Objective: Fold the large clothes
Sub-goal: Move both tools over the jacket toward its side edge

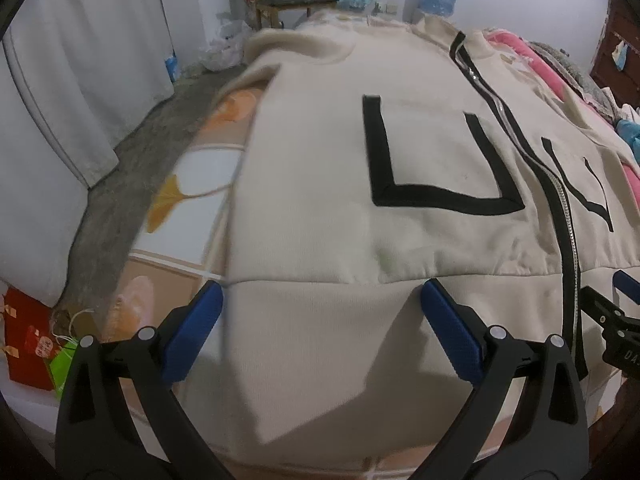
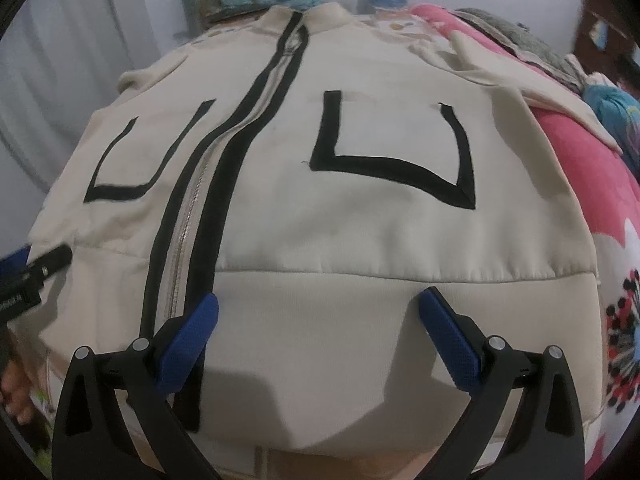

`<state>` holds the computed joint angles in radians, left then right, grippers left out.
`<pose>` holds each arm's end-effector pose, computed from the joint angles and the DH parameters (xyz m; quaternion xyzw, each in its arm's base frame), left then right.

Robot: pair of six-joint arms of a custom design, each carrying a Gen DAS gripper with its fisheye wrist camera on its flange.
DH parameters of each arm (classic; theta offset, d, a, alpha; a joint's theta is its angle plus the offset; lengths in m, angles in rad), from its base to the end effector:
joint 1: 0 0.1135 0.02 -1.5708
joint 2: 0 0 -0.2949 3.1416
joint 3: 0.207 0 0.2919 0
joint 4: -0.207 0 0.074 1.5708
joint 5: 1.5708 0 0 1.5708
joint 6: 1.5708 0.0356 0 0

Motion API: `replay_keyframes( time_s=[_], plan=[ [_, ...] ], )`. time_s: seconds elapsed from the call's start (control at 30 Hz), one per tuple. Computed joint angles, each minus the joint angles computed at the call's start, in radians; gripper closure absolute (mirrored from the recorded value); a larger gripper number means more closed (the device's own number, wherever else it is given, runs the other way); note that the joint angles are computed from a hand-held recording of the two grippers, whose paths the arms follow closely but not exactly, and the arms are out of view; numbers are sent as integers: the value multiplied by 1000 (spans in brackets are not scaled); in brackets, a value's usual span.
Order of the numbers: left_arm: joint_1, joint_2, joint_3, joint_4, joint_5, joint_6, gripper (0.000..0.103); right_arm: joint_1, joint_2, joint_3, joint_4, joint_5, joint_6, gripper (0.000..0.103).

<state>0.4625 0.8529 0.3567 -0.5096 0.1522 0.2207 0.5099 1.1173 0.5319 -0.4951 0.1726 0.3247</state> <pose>0.1494 0.0685 0.1602 -0.0944 0.9531 0.0243 0.2863 0.1892 0.0988 0.1745 -0.0685 0.9643 0.0216 0.2549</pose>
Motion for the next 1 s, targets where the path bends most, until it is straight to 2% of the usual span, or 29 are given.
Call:
replay_keyframes(
  time_s=[0.07,0.2,0.33,0.43,0.5,0.6,0.73,0.83,0.9,1.0],
  plan=[
    [71,-85,-1,-49,48,46,7,-16,-39,2,-47,-3,-14,6],
    [339,-197,12,-186,229,228,7,-79,-282,-49,-143,-20,-45,6],
    [586,-175,25,-260,390,411,8,-250,-443,-68,-241,-109,-164,6],
    [671,-123,34,-274,460,486,10,-372,-489,-64,-269,-164,-257,7],
    [662,-79,45,-268,471,481,23,-454,-488,-59,-271,-206,-309,11],
    [606,5,57,-248,449,455,34,-518,-467,-59,-269,-232,-335,18],
    [553,62,44,-213,402,443,39,-513,-454,-63,-282,-200,-325,24],
    [552,55,33,-201,402,453,40,-490,-451,-69,-277,-170,-315,28],
    [544,56,30,-186,398,443,40,-483,-428,-70,-258,-133,-311,36],
    [538,77,42,-184,397,432,40,-535,-440,-52,-253,-157,-316,38]
  ],
)
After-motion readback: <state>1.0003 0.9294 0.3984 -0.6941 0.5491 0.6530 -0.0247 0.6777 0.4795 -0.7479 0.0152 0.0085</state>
